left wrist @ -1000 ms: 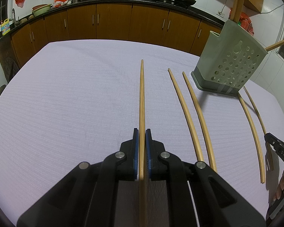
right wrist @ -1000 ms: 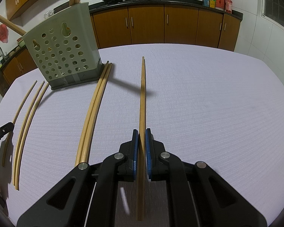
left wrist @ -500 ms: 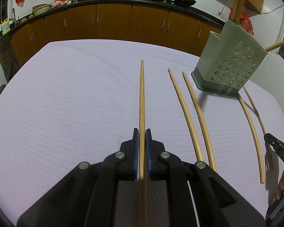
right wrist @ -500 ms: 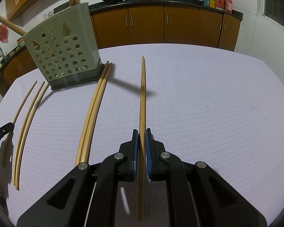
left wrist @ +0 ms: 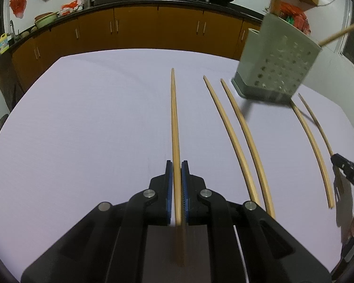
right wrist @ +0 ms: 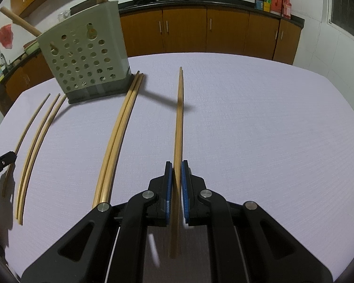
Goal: Organize utensils
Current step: 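Lift the chopstick upright with the right tool over the holder while the left tool does likewise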
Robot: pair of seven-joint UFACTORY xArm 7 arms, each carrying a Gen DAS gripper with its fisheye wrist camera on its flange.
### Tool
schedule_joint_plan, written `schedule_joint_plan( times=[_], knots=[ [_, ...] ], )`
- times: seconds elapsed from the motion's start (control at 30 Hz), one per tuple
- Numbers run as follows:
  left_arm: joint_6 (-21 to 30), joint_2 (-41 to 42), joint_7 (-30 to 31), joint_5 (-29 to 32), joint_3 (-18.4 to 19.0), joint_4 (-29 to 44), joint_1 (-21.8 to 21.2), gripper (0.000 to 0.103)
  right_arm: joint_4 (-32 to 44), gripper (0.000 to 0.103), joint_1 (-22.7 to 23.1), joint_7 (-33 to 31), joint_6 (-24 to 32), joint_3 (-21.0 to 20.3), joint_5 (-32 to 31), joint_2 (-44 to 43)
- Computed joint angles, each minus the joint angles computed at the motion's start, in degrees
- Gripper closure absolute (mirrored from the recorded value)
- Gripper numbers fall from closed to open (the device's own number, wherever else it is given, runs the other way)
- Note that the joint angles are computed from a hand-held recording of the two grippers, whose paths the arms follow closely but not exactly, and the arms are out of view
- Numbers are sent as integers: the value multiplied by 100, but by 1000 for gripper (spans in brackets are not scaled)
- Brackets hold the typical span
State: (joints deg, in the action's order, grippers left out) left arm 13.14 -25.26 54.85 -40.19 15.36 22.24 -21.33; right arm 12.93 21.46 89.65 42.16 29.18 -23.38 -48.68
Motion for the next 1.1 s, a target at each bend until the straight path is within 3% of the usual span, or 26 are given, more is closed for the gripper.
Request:
schedule_joint_plan(
  times=[0.23, 0.47, 0.57, 0.83, 1.1],
  knots=[
    [-62, -70, -24, 168, -70, -56, 75, 95, 22, 95, 79, -66, 165, 29, 15, -162],
    [181, -1117, 127, 16, 368, 119, -134, 95, 432, 95, 74, -150, 1204, 362, -340, -1249],
    [180, -1488, 100, -3, 491, 278, -332, 95, 652, 95, -111, -293, 1300, 440, -529, -1473],
    [341, -1766, -72, 11, 759, 760, -822, 96, 937, 95, -652, -708, 1031, 451, -752, -1773],
    [1088, -2346, -67, -91, 665, 1042, -1053, 96, 1389, 95, -1185, -1251, 192, 284, -800, -2123]
  ],
)
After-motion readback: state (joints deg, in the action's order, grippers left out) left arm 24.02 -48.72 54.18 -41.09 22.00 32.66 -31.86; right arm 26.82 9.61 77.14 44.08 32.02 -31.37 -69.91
